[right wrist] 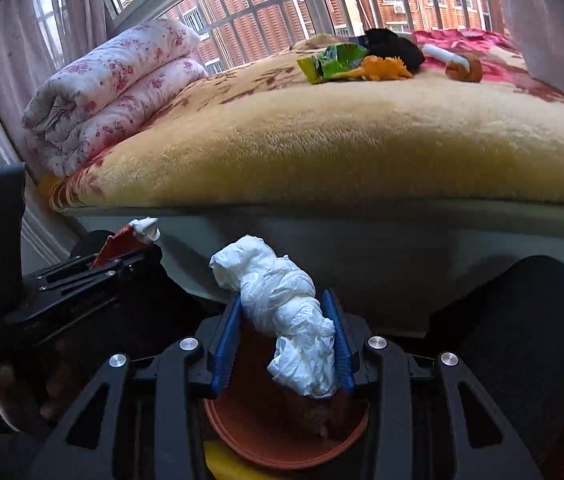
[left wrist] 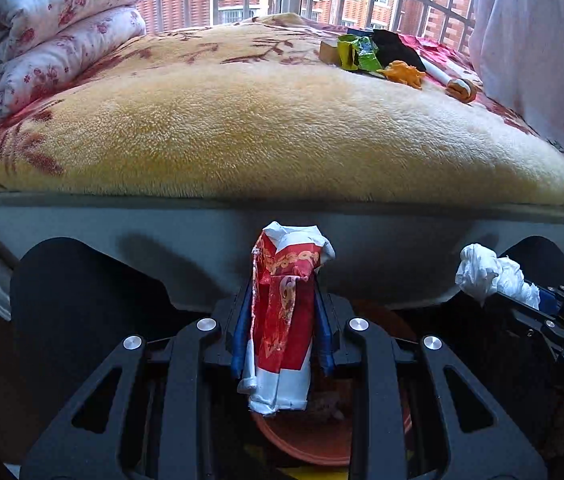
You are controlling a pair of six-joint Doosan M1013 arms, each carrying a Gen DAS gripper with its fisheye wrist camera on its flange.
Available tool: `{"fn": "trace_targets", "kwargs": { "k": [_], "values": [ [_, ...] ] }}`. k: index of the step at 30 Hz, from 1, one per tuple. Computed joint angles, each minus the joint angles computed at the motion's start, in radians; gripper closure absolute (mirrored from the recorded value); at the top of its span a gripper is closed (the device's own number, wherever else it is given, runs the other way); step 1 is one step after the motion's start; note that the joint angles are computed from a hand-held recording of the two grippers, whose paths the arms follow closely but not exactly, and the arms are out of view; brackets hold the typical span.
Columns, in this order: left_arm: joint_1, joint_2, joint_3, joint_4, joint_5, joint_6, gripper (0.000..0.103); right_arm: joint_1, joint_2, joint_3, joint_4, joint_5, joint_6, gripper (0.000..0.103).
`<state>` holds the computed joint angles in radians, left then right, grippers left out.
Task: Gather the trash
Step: 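Lower both grippers over the orange bin and release tissue and wrapper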
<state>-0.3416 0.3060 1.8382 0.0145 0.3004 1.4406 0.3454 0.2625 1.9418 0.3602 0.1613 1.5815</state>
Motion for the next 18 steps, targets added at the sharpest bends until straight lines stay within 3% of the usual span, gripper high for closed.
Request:
{"fn": "trace_targets", "kwargs": {
  "k": [18],
  "values": [
    [-0.005, 0.015, -0.005, 0.01, 0.045, 0.005, 0.077, -0.004, 0.017, -0.011, 0.031, 0.034, -0.047, 0.062]
  ]
}}
